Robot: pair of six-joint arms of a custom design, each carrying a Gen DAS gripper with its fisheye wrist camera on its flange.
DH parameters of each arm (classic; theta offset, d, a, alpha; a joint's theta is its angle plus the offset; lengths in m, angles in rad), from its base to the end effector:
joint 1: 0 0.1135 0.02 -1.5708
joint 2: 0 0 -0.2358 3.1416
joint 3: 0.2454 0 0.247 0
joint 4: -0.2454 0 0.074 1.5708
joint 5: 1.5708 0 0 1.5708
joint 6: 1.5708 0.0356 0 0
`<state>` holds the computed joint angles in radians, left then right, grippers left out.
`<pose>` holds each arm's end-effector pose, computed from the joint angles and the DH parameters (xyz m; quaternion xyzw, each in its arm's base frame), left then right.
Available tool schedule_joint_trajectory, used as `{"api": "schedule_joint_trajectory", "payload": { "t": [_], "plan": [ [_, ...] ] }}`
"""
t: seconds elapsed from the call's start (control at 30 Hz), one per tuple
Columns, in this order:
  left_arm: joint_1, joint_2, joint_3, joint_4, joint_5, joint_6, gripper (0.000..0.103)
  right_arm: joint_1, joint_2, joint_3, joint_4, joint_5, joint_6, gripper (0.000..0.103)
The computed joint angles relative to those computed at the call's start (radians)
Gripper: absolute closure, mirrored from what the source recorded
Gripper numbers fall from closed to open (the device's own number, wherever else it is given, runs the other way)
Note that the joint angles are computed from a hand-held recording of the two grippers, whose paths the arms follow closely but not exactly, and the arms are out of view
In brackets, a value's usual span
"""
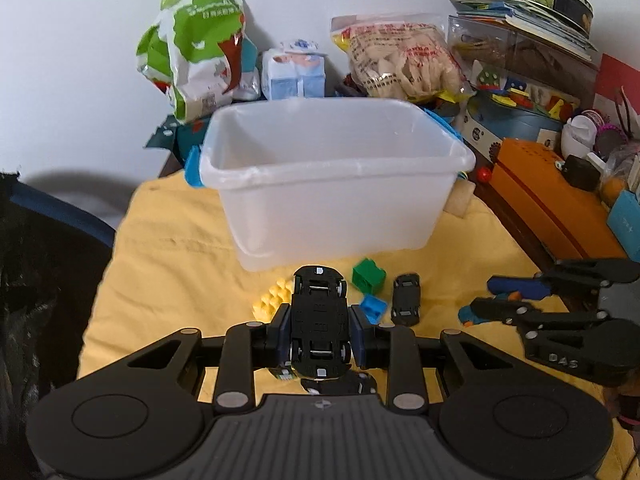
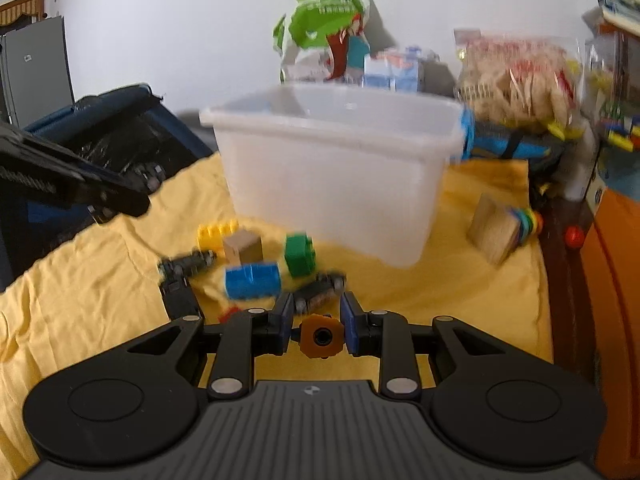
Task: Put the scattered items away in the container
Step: 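Carry both held toys into the white bin and open both tools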
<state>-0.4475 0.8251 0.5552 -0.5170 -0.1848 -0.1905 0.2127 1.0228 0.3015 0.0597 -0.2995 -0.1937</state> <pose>0.1686 -0.0737 0.2035 0.0830 0.9172 -0.0383 0.3879 0.1952 0.0529 0.1352 -0.2434 0.8569 0.1382 0.4329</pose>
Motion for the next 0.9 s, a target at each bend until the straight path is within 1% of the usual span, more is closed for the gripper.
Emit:
{"api": "schedule_joint_trajectory", "payload": {
  "t": [0.13, 0.2, 0.27, 0.33, 0.47, 0.6, 0.73, 0.83, 0.9],
  "plan": [
    [0.01, 0.012, 0.089, -0.04, 0.027, 0.035, 0.07, 0.045, -0.085, 0.09, -0.128, 0.045, 0.037, 0.074],
    [0.04, 0.031, 0.143, -0.053, 0.06, 0.057, 0.07, 0.063, -0.114, 0.144, -0.178, 0.056, 0.06, 0.074],
    [0.087, 0.067, 0.204, -0.059, 0.103, 0.085, 0.07, 0.084, -0.107, 0.202, -0.201, 0.077, 0.075, 0.074],
    [0.131, 0.115, 0.258, -0.049, 0.133, 0.114, 0.07, 0.1, -0.074, 0.264, -0.194, 0.099, 0.096, 0.074],
    [0.207, 0.25, 0.376, -0.011, 0.187, 0.172, 0.07, 0.124, 0.069, 0.392, -0.131, 0.155, 0.132, 0.074],
    [0.254, 0.435, 0.511, 0.035, 0.228, 0.215, 0.07, 0.137, 0.251, 0.53, -0.08, 0.211, 0.144, 0.074],
    [0.272, 0.615, 0.624, 0.07, 0.226, 0.231, 0.07, 0.134, 0.441, 0.653, -0.05, 0.258, 0.151, 0.074],
    [0.285, 0.719, 0.699, 0.059, 0.239, 0.238, 0.069, 0.122, 0.565, 0.734, -0.059, 0.278, 0.165, 0.074],
    [0.283, 0.755, 0.719, 0.071, 0.227, 0.25, 0.064, 0.122, 0.626, 0.778, -0.072, 0.3, 0.166, 0.074]
  ]
}}
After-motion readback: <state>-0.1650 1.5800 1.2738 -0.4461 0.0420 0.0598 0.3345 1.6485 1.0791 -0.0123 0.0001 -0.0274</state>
